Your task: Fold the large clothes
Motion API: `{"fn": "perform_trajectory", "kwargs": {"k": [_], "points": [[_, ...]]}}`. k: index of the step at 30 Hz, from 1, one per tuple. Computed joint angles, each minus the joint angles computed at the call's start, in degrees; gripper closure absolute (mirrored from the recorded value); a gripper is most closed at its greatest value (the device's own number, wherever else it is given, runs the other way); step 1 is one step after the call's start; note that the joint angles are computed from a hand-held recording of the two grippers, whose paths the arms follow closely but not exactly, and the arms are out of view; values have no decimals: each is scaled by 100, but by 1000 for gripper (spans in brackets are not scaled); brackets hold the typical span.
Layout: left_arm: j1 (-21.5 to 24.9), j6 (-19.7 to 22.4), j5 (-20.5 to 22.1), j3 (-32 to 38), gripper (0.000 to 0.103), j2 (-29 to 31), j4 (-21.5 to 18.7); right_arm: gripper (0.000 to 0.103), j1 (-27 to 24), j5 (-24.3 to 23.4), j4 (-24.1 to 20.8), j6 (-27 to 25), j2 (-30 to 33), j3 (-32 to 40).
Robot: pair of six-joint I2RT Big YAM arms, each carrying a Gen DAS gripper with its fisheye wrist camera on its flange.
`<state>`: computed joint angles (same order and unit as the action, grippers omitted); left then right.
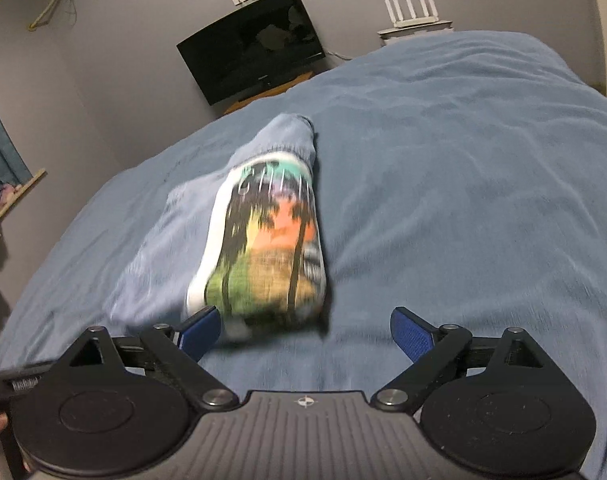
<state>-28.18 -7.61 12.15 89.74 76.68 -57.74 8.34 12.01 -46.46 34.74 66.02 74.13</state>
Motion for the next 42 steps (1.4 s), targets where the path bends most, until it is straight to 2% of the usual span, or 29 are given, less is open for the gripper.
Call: {"fn": "perform_trajectory", "kwargs": {"k": [4, 6, 8, 10, 11, 14, 17, 20, 23, 28, 42], "points": [[-274, 264, -583, -84, 11, -32, 46, 9, 419, 694, -74, -590, 208, 65], [-383, 448, -805, -302, 4, -54, 403, 8, 626, 1118, 185, -1094, 340, 5], [-471, 604, -1072, -488, 3, -63, 604, 6, 781, 1469, 536, -1558, 460, -65], [-539, 800, -1283, -405, 3, 122, 432, 2, 872, 1554, 799, -1937, 602, -137], [-559, 886, -1384, -349, 3, 232, 337, 2, 866, 1536, 759, -2003, 740, -72], [-564, 988, -1487, -328, 1, 405, 299, 2, 826, 1319, 233, -1976, 1096, 155], [-563, 1077, -1442, -405, 0, 444, 393, 1, 734, 1076, -62, -1727, 1235, 224], [-574, 1105, -1456, -403, 0, 494, 358, 0, 534, 639, -197, -1276, 1283, 233], [-553, 1077, -1406, -394, 0, 512, 336, 0, 418, 347, -108, -1045, 1207, 131], [-467, 992, -1239, -318, 0, 572, 252, 0, 464, 379, -165, -1033, 1158, 108], [-479, 990, -1251, -334, 0, 551, 241, 0, 539, 436, -258, -1022, 1221, 172]]}}
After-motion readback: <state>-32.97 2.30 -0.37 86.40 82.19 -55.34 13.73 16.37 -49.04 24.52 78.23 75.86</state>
